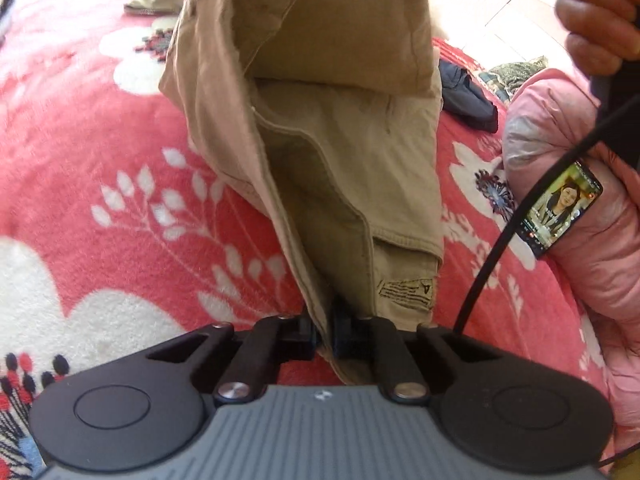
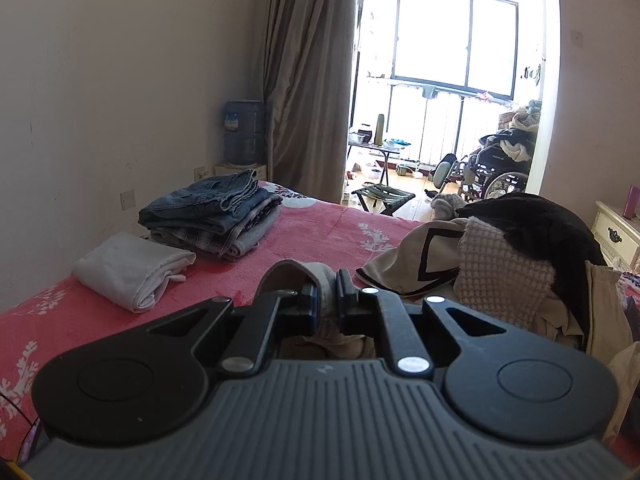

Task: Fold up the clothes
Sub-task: 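Lift the beige trousers out of the pile with the left tool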

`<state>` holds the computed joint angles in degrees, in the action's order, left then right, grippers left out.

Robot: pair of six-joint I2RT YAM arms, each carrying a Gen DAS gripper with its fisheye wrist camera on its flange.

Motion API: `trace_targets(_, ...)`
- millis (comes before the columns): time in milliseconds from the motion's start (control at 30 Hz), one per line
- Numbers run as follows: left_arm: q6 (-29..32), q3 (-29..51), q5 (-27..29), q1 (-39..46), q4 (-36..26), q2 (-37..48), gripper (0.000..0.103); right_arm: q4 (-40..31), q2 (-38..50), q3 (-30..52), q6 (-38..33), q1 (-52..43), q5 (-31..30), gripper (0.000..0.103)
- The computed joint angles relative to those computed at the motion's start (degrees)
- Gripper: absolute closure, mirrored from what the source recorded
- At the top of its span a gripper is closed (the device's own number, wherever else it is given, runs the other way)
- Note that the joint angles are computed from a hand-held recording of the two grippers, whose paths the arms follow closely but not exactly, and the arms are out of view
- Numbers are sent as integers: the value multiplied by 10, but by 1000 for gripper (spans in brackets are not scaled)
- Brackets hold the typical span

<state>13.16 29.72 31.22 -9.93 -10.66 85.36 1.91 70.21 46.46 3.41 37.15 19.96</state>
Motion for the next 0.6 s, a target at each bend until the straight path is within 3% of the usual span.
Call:
trace_targets(100, -8, -14, 1, -8, -12, -50, 96, 7, -19, -13, -5, 9, 24, 96)
trace_targets(200, 35, -22, 10, -5, -61, -137, 97, -1, -47, -18, -8, 15, 44, 96)
trace_targets(467, 206, 61, 128, 126, -328, -264, 96, -30, -106, 6, -21, 47, 86, 96)
trace_targets(600, 375, 131, 181, 266, -517, -261, 96, -53, -88, 57, -39, 70, 65, 96)
